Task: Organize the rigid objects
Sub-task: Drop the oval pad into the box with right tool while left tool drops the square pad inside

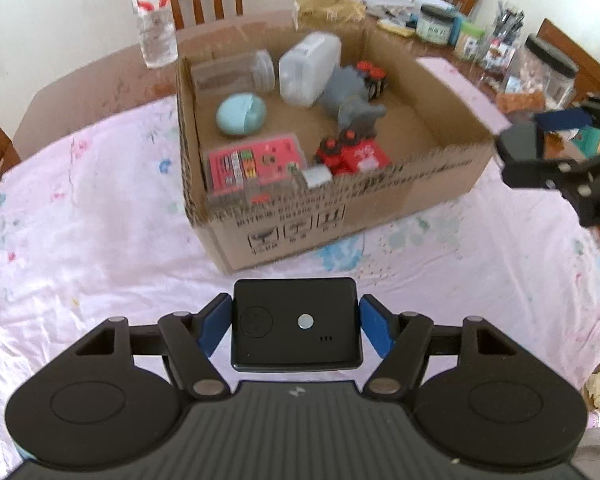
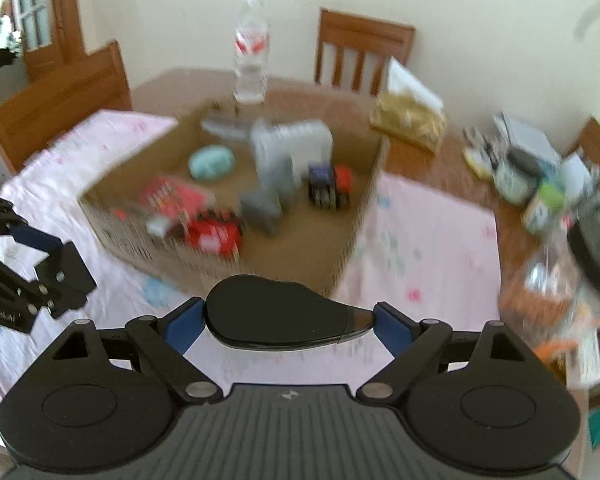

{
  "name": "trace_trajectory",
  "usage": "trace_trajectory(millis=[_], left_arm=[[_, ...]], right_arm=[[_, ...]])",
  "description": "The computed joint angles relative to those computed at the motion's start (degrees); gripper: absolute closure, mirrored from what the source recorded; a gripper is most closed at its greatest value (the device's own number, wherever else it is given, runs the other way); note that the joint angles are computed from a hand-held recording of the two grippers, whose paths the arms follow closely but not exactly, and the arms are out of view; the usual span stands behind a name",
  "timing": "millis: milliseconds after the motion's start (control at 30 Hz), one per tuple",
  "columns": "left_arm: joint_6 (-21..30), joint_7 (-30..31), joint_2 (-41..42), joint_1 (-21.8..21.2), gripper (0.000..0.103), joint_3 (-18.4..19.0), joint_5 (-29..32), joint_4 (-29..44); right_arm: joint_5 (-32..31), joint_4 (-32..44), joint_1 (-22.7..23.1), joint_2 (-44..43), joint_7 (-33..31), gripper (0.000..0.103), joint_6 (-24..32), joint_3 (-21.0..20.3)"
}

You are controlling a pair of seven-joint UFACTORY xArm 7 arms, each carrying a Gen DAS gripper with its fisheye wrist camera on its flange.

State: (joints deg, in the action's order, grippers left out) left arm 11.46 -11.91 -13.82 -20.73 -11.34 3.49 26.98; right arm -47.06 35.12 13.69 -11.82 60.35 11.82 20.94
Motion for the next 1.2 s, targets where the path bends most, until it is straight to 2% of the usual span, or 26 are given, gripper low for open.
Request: trace_trajectory(millis=[133, 267, 367, 500, 567, 633, 733, 867, 1033, 1200], left_arm=[[0.0, 1.3, -2.0, -1.1, 0.034, 1.2, -1.9, 0.1], [-1.0, -0.8, -2.8, 1.1, 0.034, -0.6, -0.2, 0.6], [-1.3, -3.1, -3.1, 2.9, 0.034, -1.8, 2.0, 1.0], [-1.5, -5.6, -3.1, 4.8, 0.034, -2.9, 4.5, 1.9], [-1.6, -7.0, -2.8, 5.8, 0.034, -3.5, 6.0, 2.4], [-1.3, -7.4, -2.6, 5.5, 0.034, -3.1, 6.2, 2.9], [-1.3, -7.8, -1.6, 5.6, 0.034, -3.0, 7.0, 4.2], [-1.7, -8.3, 0.7, 5.6, 0.034, -3.3, 8.6, 6.8], [-3.7, -8.6, 5.8, 4.7, 0.034, -3.7, 11.1, 12.1], [-6.0, -8.7, 13.4, 1.9, 0.034, -2.9, 13.4, 18.5]], right_arm=[[-4.6, 4.3, -1.5, 3.1, 0.8, 0.010, -2.1, 0.1], [-10.0, 9.4, -0.3, 8.9, 2.0, 0.010, -2.7, -1.9], [-8.9, 11.7, 1.7, 12.9, -1.7, 0.010, -2.7, -4.2], [-7.2, 14.0, 4.6, 16.1, -5.7, 0.010, 0.0, -6.5], [-7.7, 14.5, 6.1, 16.7, -5.5, 0.005, 0.9, -8.0], [-11.6, 14.4, 8.0, 16.4, -1.1, 0.000, 0.7, -10.0], [-11.5, 13.1, 9.4, 14.8, 0.0, 0.000, -0.5, -11.7], [-14.5, 11.6, 9.7, 12.2, 4.5, 0.000, 0.9, -11.4], [-13.9, 7.9, 8.2, 7.9, 8.2, 0.000, 2.7, -9.1], [-11.0, 4.3, 6.1, 4.7, 10.3, 0.000, 3.2, -7.1]])
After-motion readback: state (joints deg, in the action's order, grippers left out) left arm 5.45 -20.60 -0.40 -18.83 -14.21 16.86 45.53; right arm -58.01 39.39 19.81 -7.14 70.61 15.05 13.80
